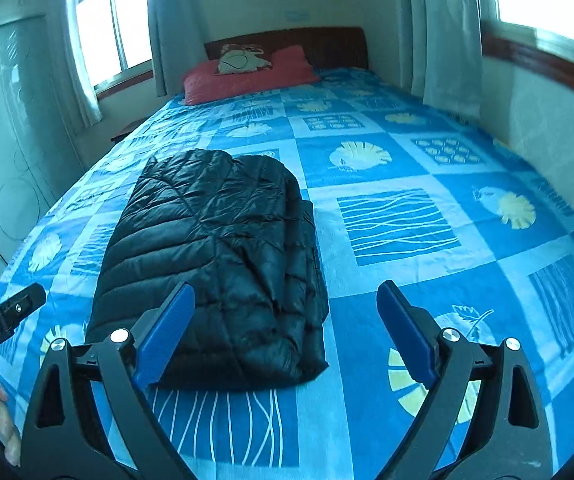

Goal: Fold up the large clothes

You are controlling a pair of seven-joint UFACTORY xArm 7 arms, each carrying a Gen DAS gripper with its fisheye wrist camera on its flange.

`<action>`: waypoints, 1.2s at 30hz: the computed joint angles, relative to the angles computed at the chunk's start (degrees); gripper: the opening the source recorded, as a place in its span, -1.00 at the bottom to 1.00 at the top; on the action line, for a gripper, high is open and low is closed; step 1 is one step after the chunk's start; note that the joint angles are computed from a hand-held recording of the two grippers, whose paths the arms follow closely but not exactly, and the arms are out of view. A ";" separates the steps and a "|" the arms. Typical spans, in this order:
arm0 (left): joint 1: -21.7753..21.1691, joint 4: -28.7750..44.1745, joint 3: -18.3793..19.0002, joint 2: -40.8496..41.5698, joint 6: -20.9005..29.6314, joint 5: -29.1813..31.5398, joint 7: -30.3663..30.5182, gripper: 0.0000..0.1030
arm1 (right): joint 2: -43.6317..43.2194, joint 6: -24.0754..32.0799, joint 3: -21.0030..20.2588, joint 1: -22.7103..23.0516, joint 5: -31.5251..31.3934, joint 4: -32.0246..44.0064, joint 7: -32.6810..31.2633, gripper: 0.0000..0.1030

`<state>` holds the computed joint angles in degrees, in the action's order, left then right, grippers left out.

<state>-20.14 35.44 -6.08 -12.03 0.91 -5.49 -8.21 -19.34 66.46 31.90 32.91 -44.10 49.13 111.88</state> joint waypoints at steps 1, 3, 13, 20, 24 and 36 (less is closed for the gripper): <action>0.52 -1.20 -0.77 -1.48 -0.14 0.71 -0.30 0.89 | 0.24 1.34 0.72 0.23 -0.06 0.71 -0.18 0.81; 3.21 -3.38 -3.64 -4.41 -0.66 3.28 -2.12 0.89 | 0.56 3.42 1.96 0.94 -0.36 1.95 0.09 0.82; 6.10 -8.18 -7.87 -13.24 1.25 8.50 -7.82 0.89 | 2.63 12.16 4.40 4.86 -1.06 7.19 1.04 0.83; 6.46 -9.27 -8.72 -15.46 1.03 10.39 -9.60 0.89 | 3.97 12.90 3.40 6.85 -1.69 8.13 1.09 0.83; 6.15 -9.73 -8.75 -16.05 1.14 10.69 -10.38 0.89 | 4.76 14.20 3.25 7.69 -2.27 8.86 1.42 0.83; 5.41 -10.04 -8.35 -16.73 1.59 11.21 -10.90 0.89 | 5.51 14.75 2.43 9.30 -3.03 9.32 1.97 0.83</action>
